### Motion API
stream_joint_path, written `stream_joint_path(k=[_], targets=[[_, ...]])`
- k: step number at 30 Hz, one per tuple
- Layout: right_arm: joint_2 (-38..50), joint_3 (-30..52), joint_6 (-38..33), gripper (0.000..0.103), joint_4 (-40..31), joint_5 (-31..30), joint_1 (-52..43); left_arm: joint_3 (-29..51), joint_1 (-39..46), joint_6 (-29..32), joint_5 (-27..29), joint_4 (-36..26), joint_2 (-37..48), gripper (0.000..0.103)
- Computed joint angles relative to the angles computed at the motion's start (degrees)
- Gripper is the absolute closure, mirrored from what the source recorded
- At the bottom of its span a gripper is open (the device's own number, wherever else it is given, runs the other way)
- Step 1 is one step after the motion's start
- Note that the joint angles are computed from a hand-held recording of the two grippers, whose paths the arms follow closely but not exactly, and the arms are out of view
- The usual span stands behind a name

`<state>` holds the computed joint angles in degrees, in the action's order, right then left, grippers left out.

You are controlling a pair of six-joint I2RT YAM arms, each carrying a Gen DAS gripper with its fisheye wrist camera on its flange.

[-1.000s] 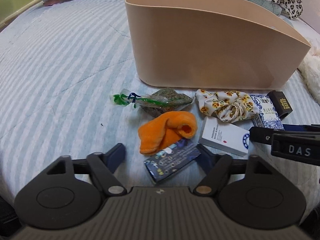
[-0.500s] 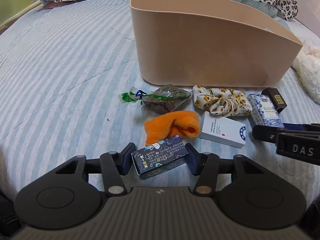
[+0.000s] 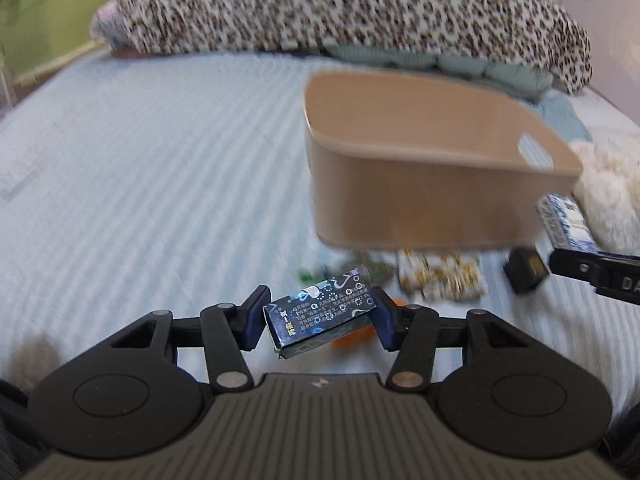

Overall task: Organize objects
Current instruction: 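Carry both boxes over the basket and open both grippers to drop them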

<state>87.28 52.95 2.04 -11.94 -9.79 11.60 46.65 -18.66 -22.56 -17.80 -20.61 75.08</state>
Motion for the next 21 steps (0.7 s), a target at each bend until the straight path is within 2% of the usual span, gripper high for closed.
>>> stream_joint_path(k=[4,9,14,21], targets=[[-0.38,2.29,1.73,0.060,0.78,-0.69,-0.28,4.45,1.54,3.70,-1.37,0.14,-0.34,0.048],[0.16,6.31,1.77,0.060,1.36,-0.73,-0.80,11.90,1.99,8.19,-2.88,1.98,3.63,0.048],[3.95,12.44,0.58,0.060,2.07,0.33,-0.54,21.67,2.10,9.95,-2.37,2.34,13.01,0.048],[13.28,20.98,-0.47,0.060,2.12,3.04,0.49,36.89,1.36,10.41,-1.66,-1.34,29.47,0.048]])
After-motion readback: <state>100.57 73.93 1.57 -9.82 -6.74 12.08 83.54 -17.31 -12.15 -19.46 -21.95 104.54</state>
